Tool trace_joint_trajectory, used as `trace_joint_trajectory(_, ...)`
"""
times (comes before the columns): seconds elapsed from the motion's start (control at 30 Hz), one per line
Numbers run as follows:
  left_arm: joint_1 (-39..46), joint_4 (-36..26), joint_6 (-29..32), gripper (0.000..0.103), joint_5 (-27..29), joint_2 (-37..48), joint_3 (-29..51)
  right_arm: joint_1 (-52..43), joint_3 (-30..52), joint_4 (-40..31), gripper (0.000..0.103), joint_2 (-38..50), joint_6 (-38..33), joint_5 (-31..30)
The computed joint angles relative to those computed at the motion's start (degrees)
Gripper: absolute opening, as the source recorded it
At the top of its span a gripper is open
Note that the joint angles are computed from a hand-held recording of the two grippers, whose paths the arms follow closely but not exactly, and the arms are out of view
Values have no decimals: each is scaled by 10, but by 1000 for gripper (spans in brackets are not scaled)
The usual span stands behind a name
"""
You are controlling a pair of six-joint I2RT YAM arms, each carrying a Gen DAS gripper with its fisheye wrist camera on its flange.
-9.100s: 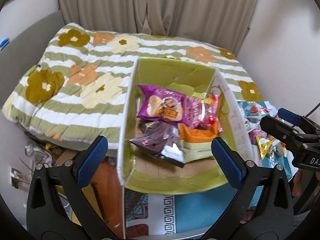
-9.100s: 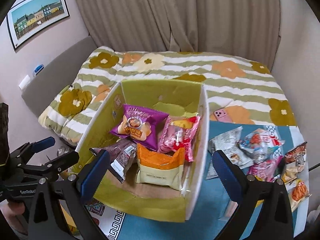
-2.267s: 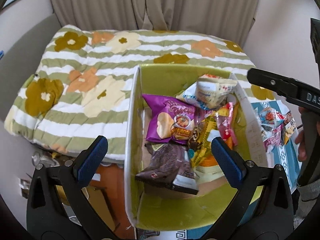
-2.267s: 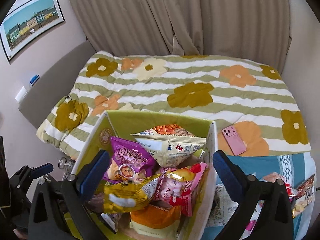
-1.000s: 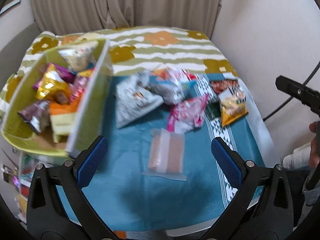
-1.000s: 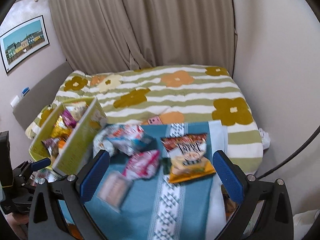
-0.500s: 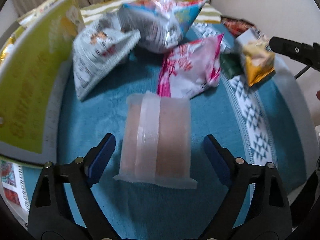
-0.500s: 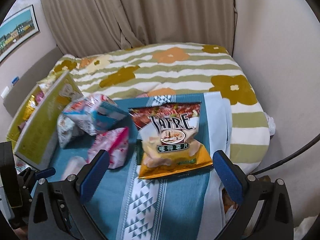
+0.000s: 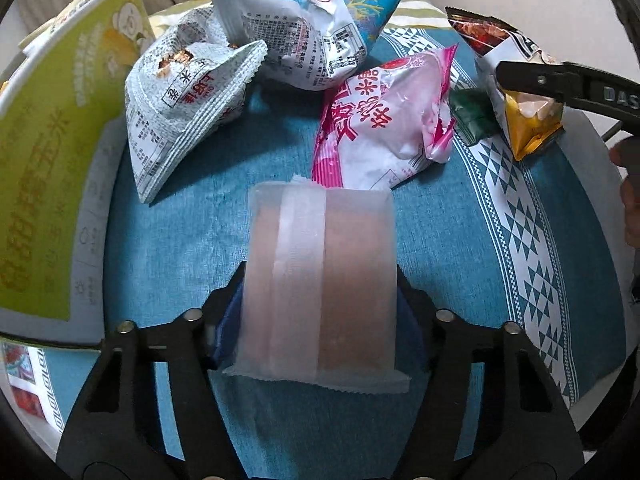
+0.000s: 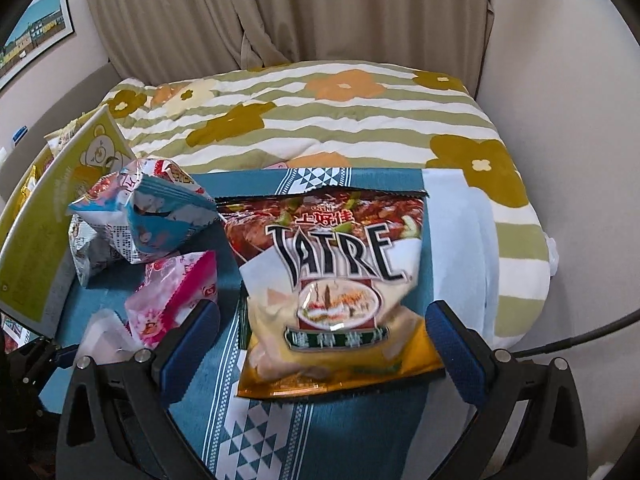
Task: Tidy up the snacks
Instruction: 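Grasp the pink translucent pastry pack with the left tool while the right tool grasps the TATRE bag, then carry both packs into the box and open both tools to drop them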
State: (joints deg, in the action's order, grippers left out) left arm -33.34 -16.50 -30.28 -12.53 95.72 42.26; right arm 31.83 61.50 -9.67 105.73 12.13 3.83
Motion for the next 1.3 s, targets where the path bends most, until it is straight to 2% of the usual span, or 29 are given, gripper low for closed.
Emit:
trace_joint_trajectory(0.33,31,-5,24,60,27,-21,-7,0,24,-7,102,30,-5,19)
trace_joint_trajectory(0.37,33,-5,24,60,29,-24,-9,0,25,-6,100,33,-4,20)
trace_joint_trajectory(0.43,43,-4,33,60,33,-38,-21,-1,30,-11,88,39,-5,20)
trace_joint_trajectory(0.47,46,-3,34,60,34,-42,-24,-2,29,-9,88,41,-6,18)
trace_joint_trajectory(0.57,47,-4,29,59,38,-51,-31,-6,19,3,72,36,-3,9)
trace_joint_trajectory(0.67,50,-11,21,59,45,-75,-42,-2,6,8,64,23,-1,20)
trace_joint_trajectory(0.73,50,-22,20,59,44,-102,-51,-1,-6,8,62,6,4,18)
trace_joint_trajectory(0.93,48,-95,17,59,33,-207,-49,12,-42,-11,61,-70,15,28)
trace_joint_trajectory(1.17,59,-251,12,59,5,-348,25,50,-33,-84,61,-167,35,29)
trace_joint_trajectory(1.3,139,-325,67,59,22,-408,83,95,2,-126,61,-201,51,43)
